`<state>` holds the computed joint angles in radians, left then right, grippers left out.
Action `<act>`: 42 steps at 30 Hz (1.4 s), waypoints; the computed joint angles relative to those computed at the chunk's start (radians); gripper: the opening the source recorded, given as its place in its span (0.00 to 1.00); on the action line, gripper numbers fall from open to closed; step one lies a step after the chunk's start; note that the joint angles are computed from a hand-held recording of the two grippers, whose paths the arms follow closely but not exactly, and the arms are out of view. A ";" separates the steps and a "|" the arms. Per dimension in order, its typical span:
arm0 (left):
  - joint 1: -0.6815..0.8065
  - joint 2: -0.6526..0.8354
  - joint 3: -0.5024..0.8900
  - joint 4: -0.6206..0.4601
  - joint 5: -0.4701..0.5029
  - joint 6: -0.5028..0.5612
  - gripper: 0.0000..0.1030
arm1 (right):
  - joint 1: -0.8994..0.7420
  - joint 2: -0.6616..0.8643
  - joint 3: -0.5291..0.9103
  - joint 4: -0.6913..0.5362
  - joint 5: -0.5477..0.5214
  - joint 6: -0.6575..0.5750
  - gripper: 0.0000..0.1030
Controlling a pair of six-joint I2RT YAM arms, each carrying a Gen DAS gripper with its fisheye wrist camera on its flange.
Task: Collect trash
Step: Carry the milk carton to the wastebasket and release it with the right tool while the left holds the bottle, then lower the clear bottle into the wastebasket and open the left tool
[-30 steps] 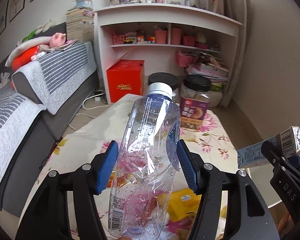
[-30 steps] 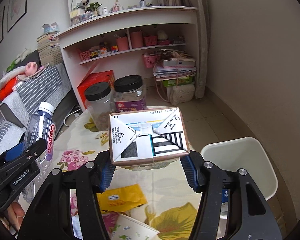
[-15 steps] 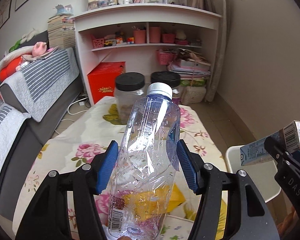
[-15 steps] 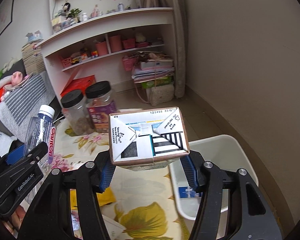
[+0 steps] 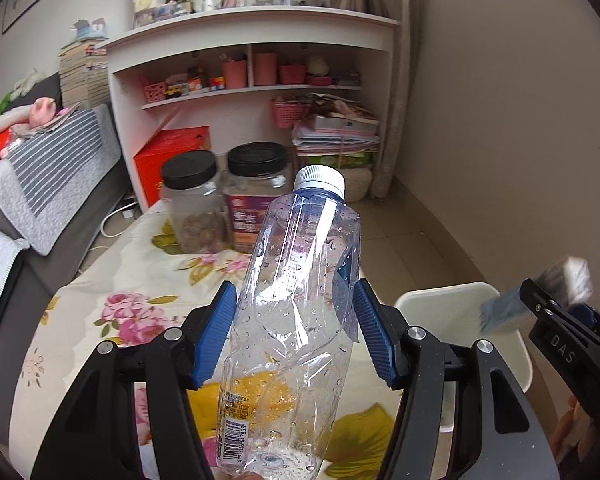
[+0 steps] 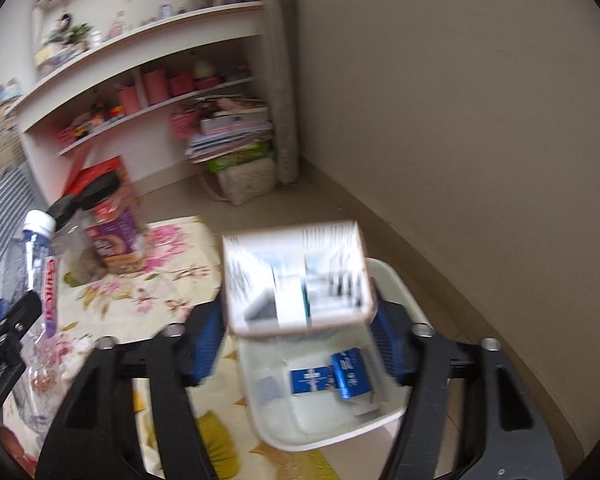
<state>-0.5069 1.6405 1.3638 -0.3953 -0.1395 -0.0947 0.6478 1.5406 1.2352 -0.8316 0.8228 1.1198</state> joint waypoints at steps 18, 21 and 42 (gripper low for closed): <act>-0.229 0.120 0.124 -0.031 -0.077 -0.010 0.58 | -0.020 -0.312 -0.182 -0.301 0.095 0.340 0.89; -0.259 0.166 0.173 -0.046 -0.086 -0.020 0.58 | -0.029 -0.342 -0.190 -0.328 0.098 0.370 0.89; -0.299 0.117 0.163 -0.055 -0.178 -0.027 0.85 | 0.118 -0.163 -0.070 -0.738 0.211 0.786 0.93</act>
<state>-0.8059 1.7573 1.5265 -0.4498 -0.3177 -0.1221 0.7654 1.3773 1.1647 -1.5694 1.0340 1.9056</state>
